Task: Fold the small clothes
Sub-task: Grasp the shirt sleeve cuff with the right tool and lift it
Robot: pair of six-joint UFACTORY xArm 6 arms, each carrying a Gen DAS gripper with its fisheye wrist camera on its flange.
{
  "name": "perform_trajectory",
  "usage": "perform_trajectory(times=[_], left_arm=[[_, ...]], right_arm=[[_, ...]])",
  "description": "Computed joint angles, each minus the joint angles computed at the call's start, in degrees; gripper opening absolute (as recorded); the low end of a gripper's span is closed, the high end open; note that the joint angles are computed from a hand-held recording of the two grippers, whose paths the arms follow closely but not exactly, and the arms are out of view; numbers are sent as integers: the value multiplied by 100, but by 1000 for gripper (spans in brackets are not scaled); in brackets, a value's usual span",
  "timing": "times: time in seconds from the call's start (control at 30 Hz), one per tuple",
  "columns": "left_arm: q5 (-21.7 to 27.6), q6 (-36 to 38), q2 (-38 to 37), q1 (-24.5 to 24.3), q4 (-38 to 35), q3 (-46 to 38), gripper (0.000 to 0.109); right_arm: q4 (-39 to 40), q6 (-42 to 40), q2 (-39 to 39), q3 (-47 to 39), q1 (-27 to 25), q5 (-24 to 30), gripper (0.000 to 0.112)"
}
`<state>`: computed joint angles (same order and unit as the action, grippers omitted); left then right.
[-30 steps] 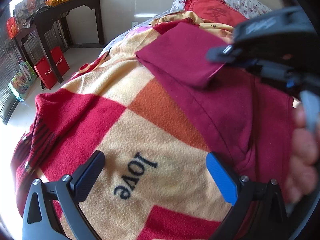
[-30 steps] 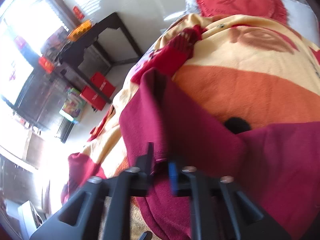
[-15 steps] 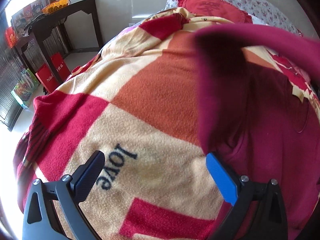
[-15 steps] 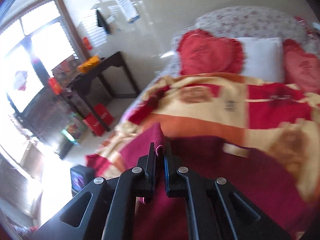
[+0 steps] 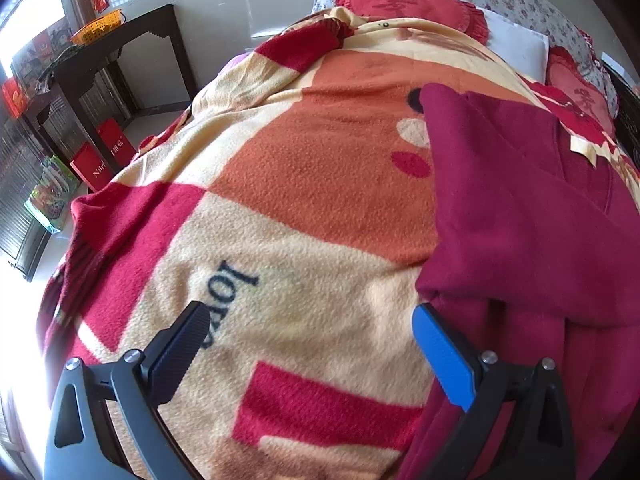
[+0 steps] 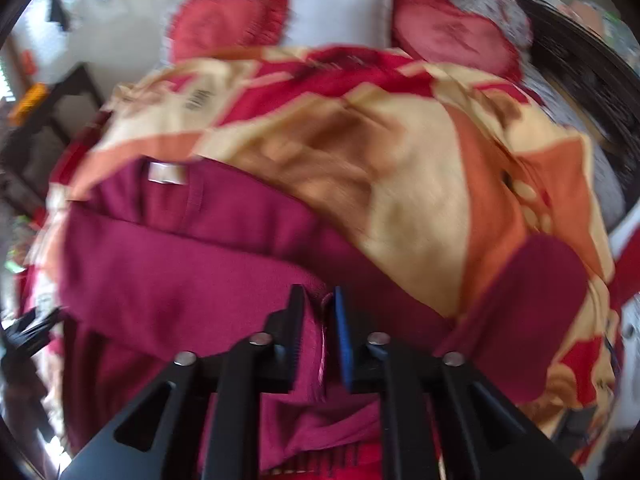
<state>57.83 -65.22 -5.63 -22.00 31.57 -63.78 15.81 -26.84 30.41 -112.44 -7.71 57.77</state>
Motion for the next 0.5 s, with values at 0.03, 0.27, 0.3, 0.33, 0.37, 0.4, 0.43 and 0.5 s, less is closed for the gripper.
perform_trajectory(times=[0.03, 0.27, 0.3, 0.33, 0.37, 0.4, 0.43, 0.5], left_arm=[[15, 24, -58, -7, 20, 40, 103], [-163, -57, -354, 12, 2, 304, 103], [-206, -55, -352, 21, -33, 312, 103], [-233, -28, -329, 26, -55, 301, 103], [-240, -4, -301, 27, -62, 281, 103], [-244, 24, -263, 29, -56, 255, 103], [-254, 36, -239, 33, -48, 245, 103], [-298, 54, -204, 56, -57, 244, 103]], right_arm=[[7, 27, -6, 41, 16, -104, 10], [1567, -721, -196, 80, 524, 277, 19], [1750, -778, -111, -49, 639, 457, 19], [1942, -779, 39, -260, 817, 673, 20], [2050, -791, 84, -300, 951, 755, 20], [2145, -815, 142, -345, 1101, 809, 20], [2190, -804, 266, -503, 1268, 862, 20], [2144, -709, 450, -704, 1598, 841, 20]])
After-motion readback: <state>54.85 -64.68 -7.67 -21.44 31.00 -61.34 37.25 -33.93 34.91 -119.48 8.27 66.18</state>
